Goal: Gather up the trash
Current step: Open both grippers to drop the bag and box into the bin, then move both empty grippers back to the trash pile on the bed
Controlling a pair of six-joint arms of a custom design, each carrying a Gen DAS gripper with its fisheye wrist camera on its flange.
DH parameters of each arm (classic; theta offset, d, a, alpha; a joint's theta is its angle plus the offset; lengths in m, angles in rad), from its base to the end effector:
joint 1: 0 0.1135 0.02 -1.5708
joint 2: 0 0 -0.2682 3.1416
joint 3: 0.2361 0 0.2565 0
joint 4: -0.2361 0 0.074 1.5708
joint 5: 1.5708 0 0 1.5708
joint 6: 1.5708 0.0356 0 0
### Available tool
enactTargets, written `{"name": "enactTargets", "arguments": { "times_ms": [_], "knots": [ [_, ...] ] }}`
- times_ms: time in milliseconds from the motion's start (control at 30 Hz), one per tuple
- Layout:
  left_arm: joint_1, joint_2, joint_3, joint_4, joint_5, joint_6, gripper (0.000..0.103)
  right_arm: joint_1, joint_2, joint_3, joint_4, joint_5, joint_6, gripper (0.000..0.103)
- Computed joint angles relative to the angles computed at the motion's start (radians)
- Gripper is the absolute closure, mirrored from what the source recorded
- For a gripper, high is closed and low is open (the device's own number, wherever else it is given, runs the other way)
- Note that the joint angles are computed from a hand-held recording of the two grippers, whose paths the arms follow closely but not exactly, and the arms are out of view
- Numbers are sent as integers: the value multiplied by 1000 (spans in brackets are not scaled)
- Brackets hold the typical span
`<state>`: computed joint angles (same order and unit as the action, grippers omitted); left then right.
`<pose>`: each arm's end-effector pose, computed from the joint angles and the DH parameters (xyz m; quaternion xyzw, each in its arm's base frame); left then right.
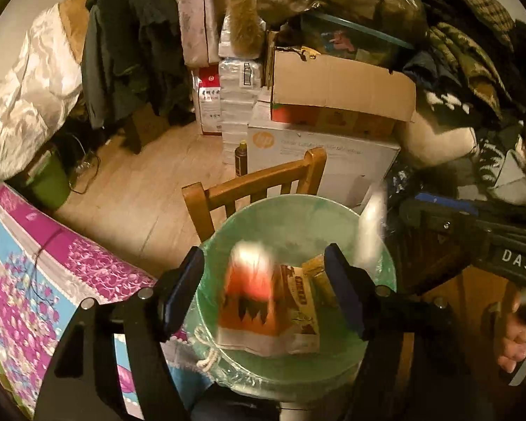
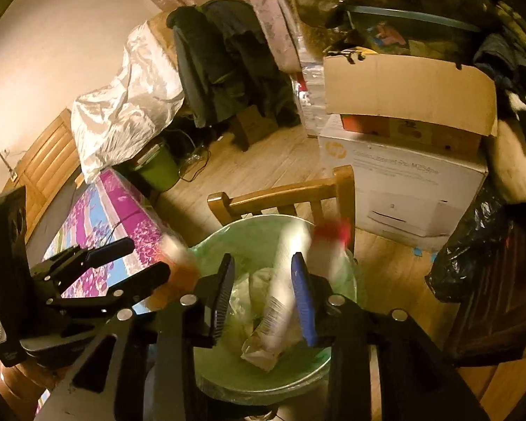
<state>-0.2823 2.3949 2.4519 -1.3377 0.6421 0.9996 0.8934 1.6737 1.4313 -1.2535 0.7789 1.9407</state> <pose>0.4663 -0.1575 0.2715 0.5980 0.7253 -0.2442 0.2380 0.2147 0.2270 0.2796 0.4746 0.7935 -0.0239 0.3802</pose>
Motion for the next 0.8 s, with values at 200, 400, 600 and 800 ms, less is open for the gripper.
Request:
{"name": "enactTargets", "arguments": {
  "times_ms": [200, 400, 600, 800],
  "knots": [
    [9, 19, 44, -27, 7, -6, 35, -1, 0, -5, 15, 0, -10, 68],
    [30, 6, -5, 22, -15, -27, 35, -11, 14, -1, 49, -2, -47, 68],
    [71, -23, -78, 138, -24, -94, 35, -1, 61, 70, 19, 51, -75, 68],
    [142, -74, -200, 394, -36, -252, 35, 44, 259, 345, -269, 197, 64, 58]
  ]
}}
